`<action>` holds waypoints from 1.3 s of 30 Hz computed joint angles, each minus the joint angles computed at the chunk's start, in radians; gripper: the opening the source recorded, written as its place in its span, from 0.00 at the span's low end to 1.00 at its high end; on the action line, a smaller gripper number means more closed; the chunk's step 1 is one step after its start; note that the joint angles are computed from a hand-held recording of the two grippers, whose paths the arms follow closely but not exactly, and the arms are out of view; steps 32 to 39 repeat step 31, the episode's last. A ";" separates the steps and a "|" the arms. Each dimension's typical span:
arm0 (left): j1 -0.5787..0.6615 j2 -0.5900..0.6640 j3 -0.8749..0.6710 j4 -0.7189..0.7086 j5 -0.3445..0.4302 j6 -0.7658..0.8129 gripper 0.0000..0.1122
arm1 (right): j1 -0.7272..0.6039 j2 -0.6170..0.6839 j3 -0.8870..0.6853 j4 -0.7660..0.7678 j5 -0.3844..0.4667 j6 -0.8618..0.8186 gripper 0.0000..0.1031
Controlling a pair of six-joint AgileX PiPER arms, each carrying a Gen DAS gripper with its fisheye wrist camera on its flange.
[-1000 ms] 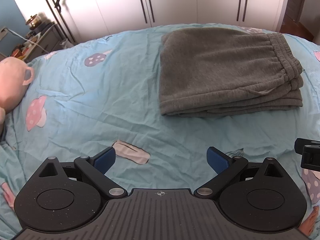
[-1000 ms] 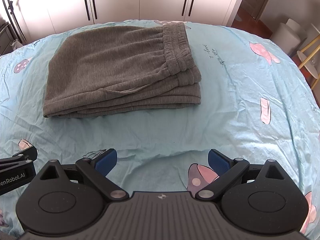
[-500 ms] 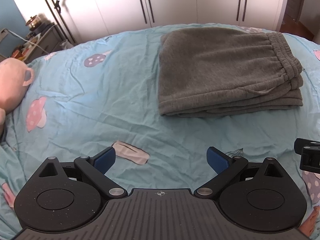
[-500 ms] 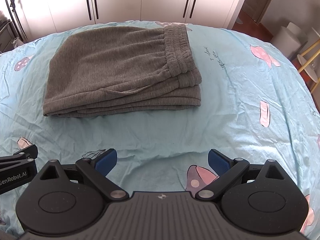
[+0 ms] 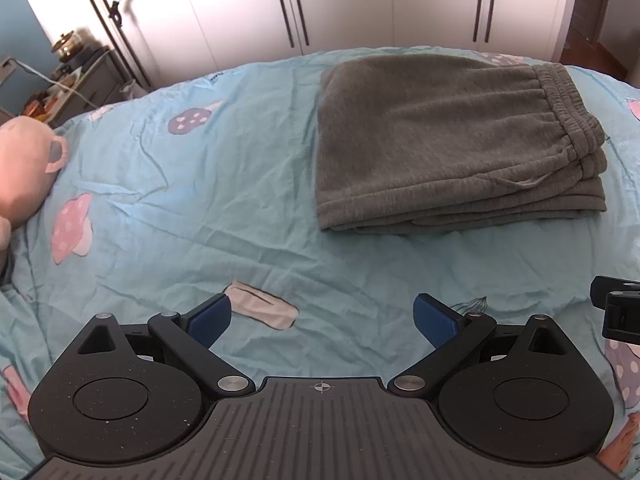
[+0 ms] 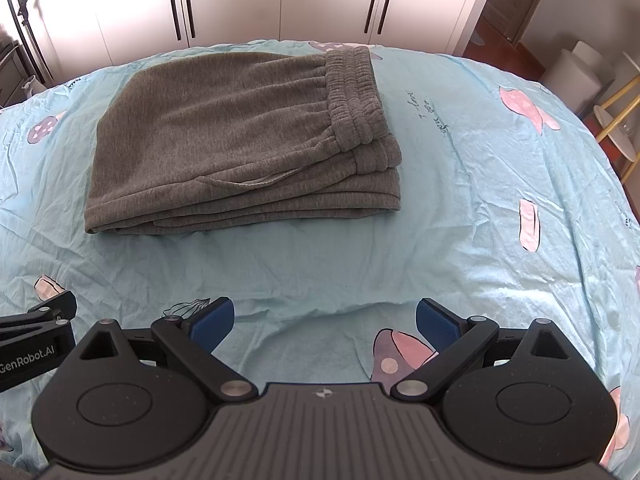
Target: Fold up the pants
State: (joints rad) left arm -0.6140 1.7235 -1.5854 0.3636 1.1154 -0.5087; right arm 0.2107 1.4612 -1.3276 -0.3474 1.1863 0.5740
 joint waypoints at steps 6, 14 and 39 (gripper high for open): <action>0.000 0.001 -0.001 -0.001 -0.001 0.001 0.90 | 0.002 -0.002 0.002 -0.003 -0.001 0.001 0.95; 0.004 0.001 0.000 -0.013 -0.007 0.005 0.90 | 0.002 -0.004 0.002 -0.005 -0.002 -0.002 0.95; -0.002 -0.014 0.033 -0.004 -0.065 -0.001 0.90 | 0.002 -0.001 0.002 -0.003 -0.003 -0.007 0.95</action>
